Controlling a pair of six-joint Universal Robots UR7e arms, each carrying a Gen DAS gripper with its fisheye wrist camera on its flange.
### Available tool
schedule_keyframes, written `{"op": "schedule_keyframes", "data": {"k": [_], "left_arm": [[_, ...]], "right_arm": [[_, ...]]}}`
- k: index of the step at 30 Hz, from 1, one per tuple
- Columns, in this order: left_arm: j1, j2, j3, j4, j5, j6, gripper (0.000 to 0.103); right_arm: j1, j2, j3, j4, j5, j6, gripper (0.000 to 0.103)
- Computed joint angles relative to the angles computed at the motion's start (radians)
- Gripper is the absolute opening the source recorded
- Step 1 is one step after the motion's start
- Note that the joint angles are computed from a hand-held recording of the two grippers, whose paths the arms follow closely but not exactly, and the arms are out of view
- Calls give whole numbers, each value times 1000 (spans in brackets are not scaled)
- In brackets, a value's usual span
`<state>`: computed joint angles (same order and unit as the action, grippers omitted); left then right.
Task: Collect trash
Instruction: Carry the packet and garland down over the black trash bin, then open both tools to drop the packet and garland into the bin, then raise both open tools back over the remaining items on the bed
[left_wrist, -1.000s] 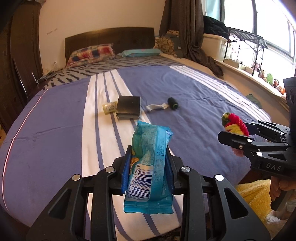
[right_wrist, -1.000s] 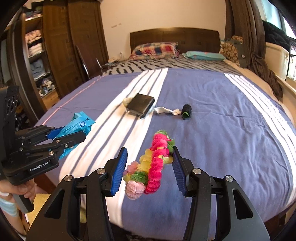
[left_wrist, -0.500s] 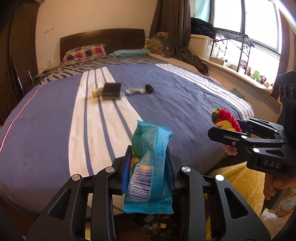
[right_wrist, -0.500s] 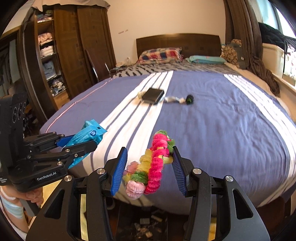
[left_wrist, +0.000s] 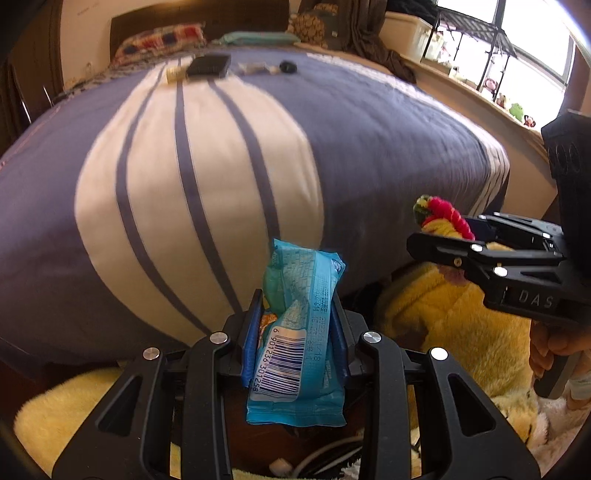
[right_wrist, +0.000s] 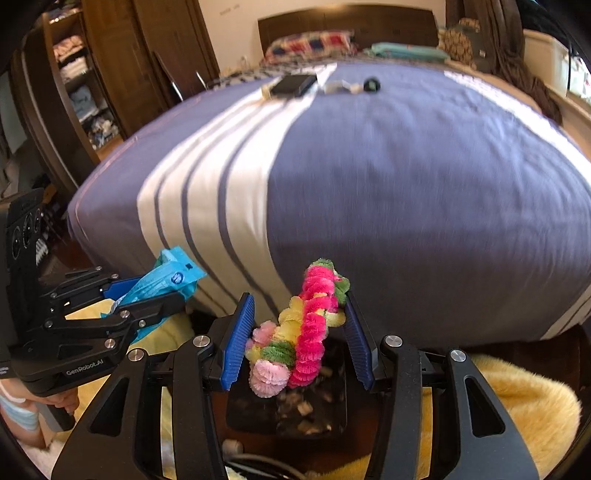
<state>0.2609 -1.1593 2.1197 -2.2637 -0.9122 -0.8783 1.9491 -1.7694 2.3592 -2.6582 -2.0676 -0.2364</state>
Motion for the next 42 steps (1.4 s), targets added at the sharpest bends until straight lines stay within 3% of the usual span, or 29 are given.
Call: {"op": "schedule_keyframes", "data": {"k": [5,11,14,18,28,29,30,31,32,37,42], "left_arm": [[28,8,34,12,-57,-38,31],[69,21,65,-23,-126,-61,32],[83,29,75,-28,-152,-70,32],[102,42,85,-42,-185,-70,32],[146,79,94,-77,-258,-55,38],[148,80,94,-76,-263,-55,39],[148,81,92,-74,-266,-55,42],[148,82,92,-74,-268,-53,46],[147,81,91,-73,-269,-51,49],[142,80,84,-66,-259,-46,73],[129,59,73,-29,-219,-51,92]], "right_arm": [[-73,-1,36,44,37,24,49],[-104,20,66,67,39,35,49],[-113,33,66,86,39,45,28],[-130,42,71,99,43,49,20],[-160,81,52,140,34,86,20],[-164,84,51,140,32,90,21],[-167,87,50,140,27,94,31],[-165,89,50,142,22,101,42],[-165,91,49,140,16,106,63],[-158,92,49,121,-13,118,73],[-141,96,44,87,-65,115,99]]}}
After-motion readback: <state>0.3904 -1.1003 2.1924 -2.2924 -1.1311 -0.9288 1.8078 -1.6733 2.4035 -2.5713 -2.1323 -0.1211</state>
